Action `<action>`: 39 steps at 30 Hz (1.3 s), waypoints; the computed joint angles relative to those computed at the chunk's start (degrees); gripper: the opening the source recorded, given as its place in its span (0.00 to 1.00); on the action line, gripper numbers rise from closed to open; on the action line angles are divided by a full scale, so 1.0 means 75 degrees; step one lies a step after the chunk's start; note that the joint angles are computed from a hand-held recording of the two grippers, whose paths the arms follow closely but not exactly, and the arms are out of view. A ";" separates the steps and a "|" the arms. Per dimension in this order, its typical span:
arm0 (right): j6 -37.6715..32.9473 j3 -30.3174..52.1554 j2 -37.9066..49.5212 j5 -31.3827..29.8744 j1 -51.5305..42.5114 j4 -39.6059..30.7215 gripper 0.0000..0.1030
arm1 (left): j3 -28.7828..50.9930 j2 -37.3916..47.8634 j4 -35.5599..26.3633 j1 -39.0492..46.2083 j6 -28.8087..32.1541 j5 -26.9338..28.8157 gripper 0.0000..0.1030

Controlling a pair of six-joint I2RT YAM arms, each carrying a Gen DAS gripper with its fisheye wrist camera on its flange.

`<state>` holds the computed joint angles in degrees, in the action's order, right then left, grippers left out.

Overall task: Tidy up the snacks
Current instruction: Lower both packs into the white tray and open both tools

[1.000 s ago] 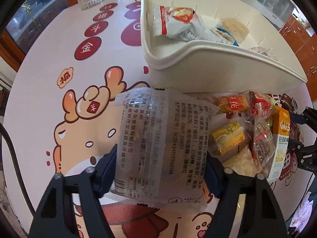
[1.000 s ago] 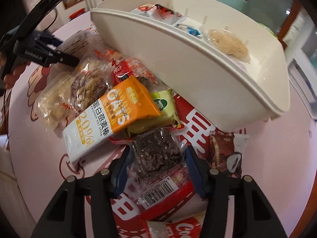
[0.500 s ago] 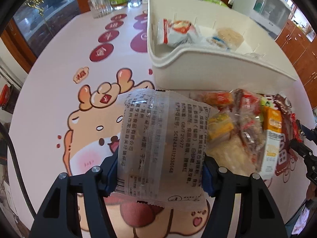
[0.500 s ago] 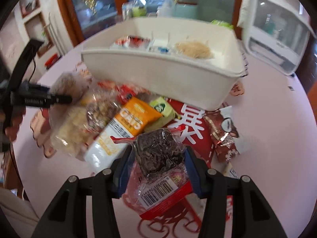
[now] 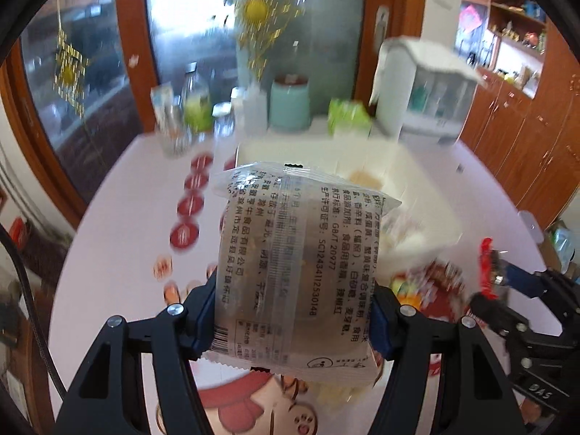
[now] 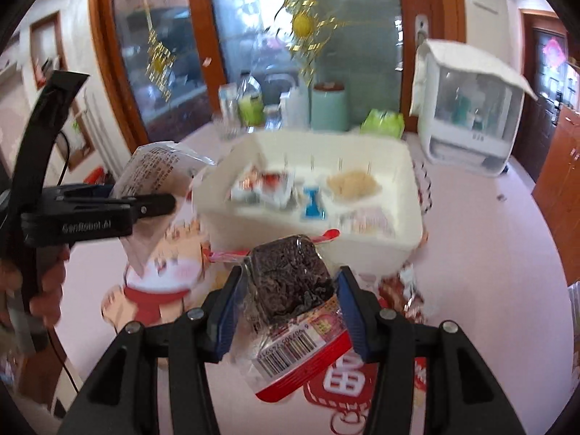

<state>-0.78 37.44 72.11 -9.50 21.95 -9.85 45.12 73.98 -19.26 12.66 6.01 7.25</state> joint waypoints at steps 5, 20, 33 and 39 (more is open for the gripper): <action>0.1131 0.1456 0.0589 0.0800 0.0156 -0.0549 0.50 | 0.1163 0.0120 -0.0415 -0.0374 -0.0063 -0.0297 0.63; 0.2427 0.5175 0.3719 0.1945 0.0144 -0.1621 0.51 | 0.4635 0.3774 -0.0604 -0.0694 -0.0163 -0.1303 0.64; 0.2143 0.6126 0.5208 0.1827 0.0274 -0.1953 0.57 | 0.5014 0.4975 -0.0557 -0.0846 -0.0044 -0.1889 0.87; 0.1949 0.5681 0.4907 0.1826 0.0399 -0.1683 0.62 | 0.4605 0.4694 -0.0371 -0.0775 0.0020 -0.2068 0.87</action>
